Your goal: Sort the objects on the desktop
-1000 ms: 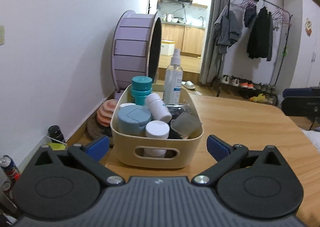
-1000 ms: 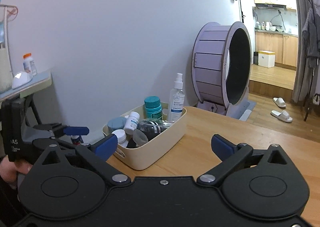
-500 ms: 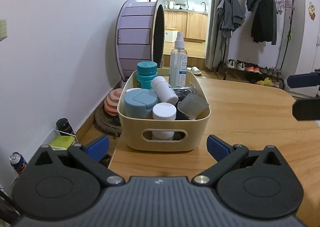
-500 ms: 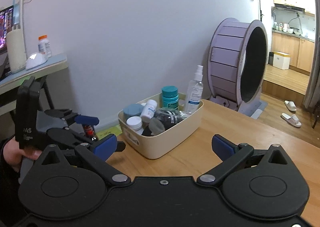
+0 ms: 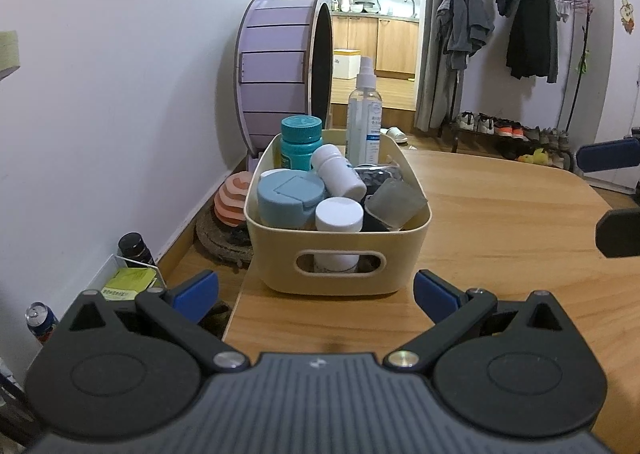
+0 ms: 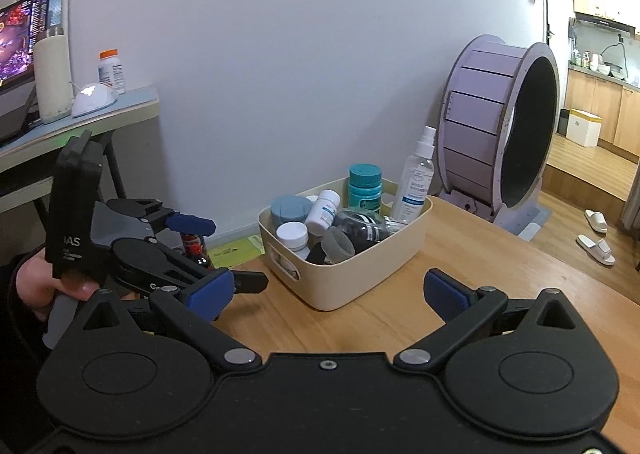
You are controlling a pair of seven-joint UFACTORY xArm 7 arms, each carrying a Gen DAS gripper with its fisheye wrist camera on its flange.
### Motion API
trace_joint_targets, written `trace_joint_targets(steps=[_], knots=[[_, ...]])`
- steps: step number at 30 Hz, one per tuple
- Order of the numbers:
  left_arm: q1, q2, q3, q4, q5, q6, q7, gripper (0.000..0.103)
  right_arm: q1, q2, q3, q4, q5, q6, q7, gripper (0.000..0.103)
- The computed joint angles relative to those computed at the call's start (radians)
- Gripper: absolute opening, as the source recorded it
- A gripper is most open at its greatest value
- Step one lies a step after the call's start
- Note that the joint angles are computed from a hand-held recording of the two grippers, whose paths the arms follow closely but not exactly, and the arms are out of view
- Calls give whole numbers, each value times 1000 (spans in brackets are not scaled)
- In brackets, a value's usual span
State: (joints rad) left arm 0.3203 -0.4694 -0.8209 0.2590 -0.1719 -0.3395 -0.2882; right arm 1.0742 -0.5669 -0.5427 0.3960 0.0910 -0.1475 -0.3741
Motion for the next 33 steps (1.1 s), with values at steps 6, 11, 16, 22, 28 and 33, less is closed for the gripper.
trace_joint_targets(steps=[6,11,16,22,28,33], knots=[[-10,2,10,-3,-4,-1,3,103,-8,16,22,8,3,12,1,102],[12,1,-17,4,-6,9,6,103,-24,16,45,8,12,19,0,102],[30,-2,-28,7,5,15,-8,103,-28,22,54,7,17,8,7,103],[43,-8,-37,9,20,19,-29,103,-37,33,62,8,2,-17,41,103],[56,-17,-49,9,38,26,-47,103,-37,42,55,10,-30,-30,84,103],[59,-23,-49,10,55,30,-65,103,-44,49,58,10,-55,-34,109,103]])
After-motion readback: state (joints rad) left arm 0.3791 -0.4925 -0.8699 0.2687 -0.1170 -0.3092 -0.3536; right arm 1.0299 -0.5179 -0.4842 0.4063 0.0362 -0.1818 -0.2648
